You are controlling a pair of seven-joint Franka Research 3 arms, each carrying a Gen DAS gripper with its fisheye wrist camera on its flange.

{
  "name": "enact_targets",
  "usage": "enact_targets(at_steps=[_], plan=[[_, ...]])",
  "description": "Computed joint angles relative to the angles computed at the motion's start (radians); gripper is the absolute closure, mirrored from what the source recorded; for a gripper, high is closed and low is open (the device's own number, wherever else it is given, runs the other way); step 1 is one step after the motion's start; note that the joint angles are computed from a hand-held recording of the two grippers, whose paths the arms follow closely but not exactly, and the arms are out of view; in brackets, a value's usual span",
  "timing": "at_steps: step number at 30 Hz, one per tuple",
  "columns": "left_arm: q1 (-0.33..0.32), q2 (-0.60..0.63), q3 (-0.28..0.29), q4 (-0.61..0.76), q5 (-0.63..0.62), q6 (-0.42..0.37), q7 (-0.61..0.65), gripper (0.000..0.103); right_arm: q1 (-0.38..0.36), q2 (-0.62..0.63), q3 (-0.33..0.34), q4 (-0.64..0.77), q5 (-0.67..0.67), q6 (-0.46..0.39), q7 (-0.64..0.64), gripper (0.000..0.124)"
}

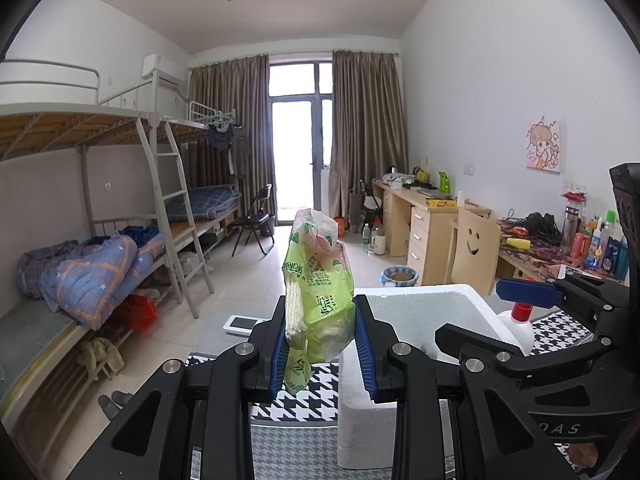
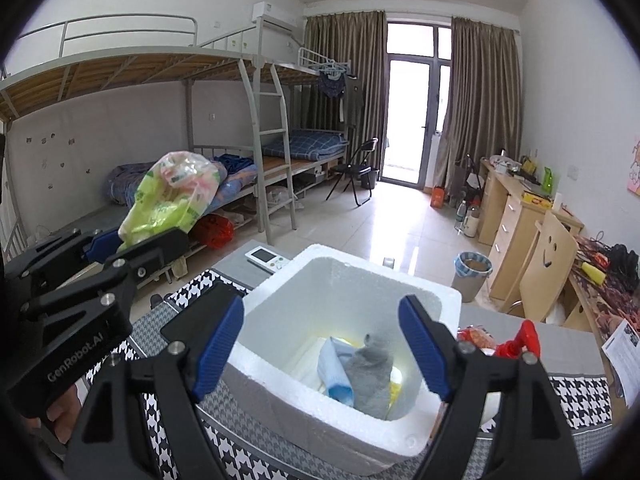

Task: Organize soft objects
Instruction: 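Lower the wipes packet into the foam box and open the left tool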

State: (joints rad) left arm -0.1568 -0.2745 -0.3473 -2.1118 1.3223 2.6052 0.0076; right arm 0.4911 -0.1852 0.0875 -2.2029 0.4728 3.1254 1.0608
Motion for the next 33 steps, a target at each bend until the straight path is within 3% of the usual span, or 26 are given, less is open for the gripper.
enact_targets(at_steps=[9,17,24,33], plan=[[-0.015,0.024,-0.005,0.026,-0.013,-0.01,0.013,0.071,-0.016,-0.032,0.004,-0.041,-0.018,0.032,0.026,0.041],[-0.024,0.063,0.007,0.057,-0.012,0.032,0.038,0.071,-0.051,-0.068,0.005,-0.086,-0.061,0.055,0.087,0.041],[-0.047,0.109,0.015,0.098,-0.016,0.042,0.059,0.071,-0.009,-0.098,-0.058,-0.118,-0.042,0.069,0.087,0.041],[-0.085,0.17,0.034,0.145,-0.03,0.07,0.084,0.071,-0.038,-0.146,-0.056,-0.183,-0.051,0.106,0.122,0.038]])
